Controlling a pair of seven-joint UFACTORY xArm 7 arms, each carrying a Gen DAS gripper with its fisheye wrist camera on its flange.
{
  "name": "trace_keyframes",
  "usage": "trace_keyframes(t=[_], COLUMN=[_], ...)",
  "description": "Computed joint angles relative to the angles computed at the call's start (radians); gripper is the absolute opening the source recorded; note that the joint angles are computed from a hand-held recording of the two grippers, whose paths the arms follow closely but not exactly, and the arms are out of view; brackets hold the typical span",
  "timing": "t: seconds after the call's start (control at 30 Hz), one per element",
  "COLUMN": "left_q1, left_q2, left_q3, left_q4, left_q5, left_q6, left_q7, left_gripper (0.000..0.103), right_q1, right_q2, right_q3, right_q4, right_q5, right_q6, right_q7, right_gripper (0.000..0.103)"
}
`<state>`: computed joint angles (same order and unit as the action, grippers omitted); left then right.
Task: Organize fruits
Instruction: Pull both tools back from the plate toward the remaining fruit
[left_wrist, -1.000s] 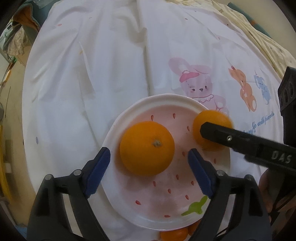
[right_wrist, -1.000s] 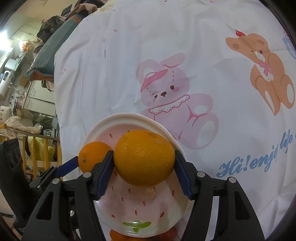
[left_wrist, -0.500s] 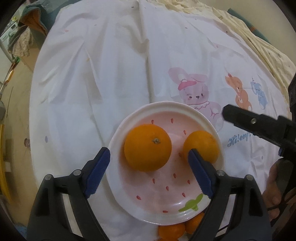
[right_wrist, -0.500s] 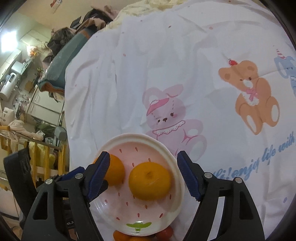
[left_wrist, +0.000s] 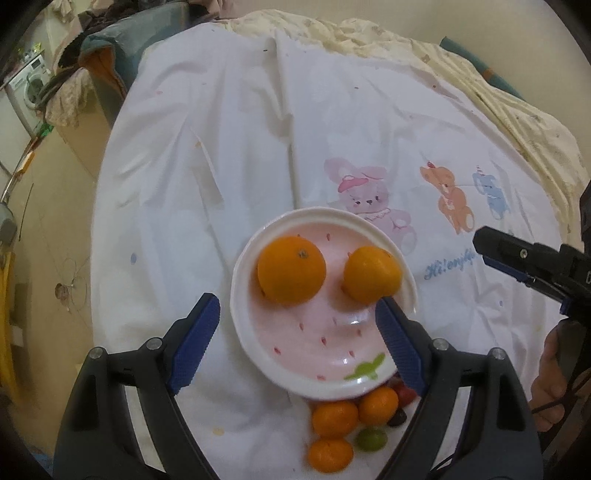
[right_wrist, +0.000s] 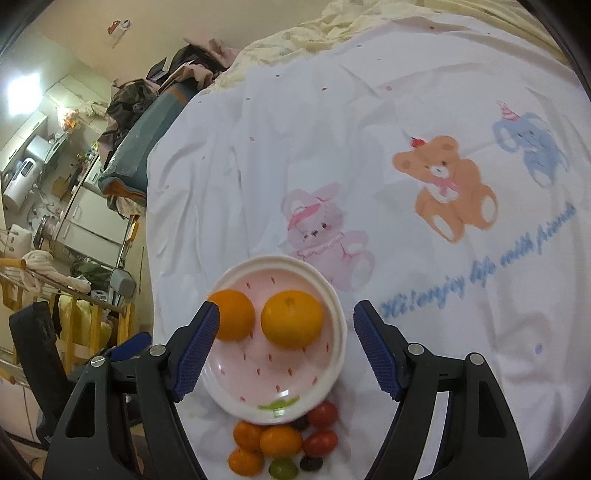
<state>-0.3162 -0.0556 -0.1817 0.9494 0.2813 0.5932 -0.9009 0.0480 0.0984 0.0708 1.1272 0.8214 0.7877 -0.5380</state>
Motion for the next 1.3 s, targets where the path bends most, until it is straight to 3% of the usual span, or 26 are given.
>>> trace_keyframes(t=[0.2,0.5,0.77,1.13,1.3], left_q1=[-0.004,0.025,0.013,-0.003,-0.082], left_q2=[-0.119,-0.275,-0.358,-0.309,-0.207], left_q3=[-0.026,-0.1,-0.117,-0.118,-0.071], left_q4=[-0.099,-0.21,-0.292,-0.298,-0.27], left_q5=[-0.013,0.05,-0.013,-0.067,-0.202], left_q6=[-0.002,-0.004,-0.006,-0.001,-0.003], left_q7=[-0.043,-0.148,-0.155,-0.156,-0.033], left_gripper=[0.084,0.084,0.084,0.084,0.083], right_q1=[0.004,0.044,0.089,0.113,0.093], right_q2=[-0.13,-0.32,-0.455,-0.442,-0.382], right_q3=[-0.025,-0.089,-0.12,-0.163,-0.163], right_q4=[-0.123,-0.307,-0.438,-0.491,-0.466], right_q5=[0.025,0.017,-0.047,-0.053,-0.054], right_q6=[-0.01,-0.025,-0.064,-0.109,-0.088], right_q7=[-0.04,-0.05,-0.042,-0.011,0.019], right_gripper=[0.078,0.078,0.078,0.078,0.078])
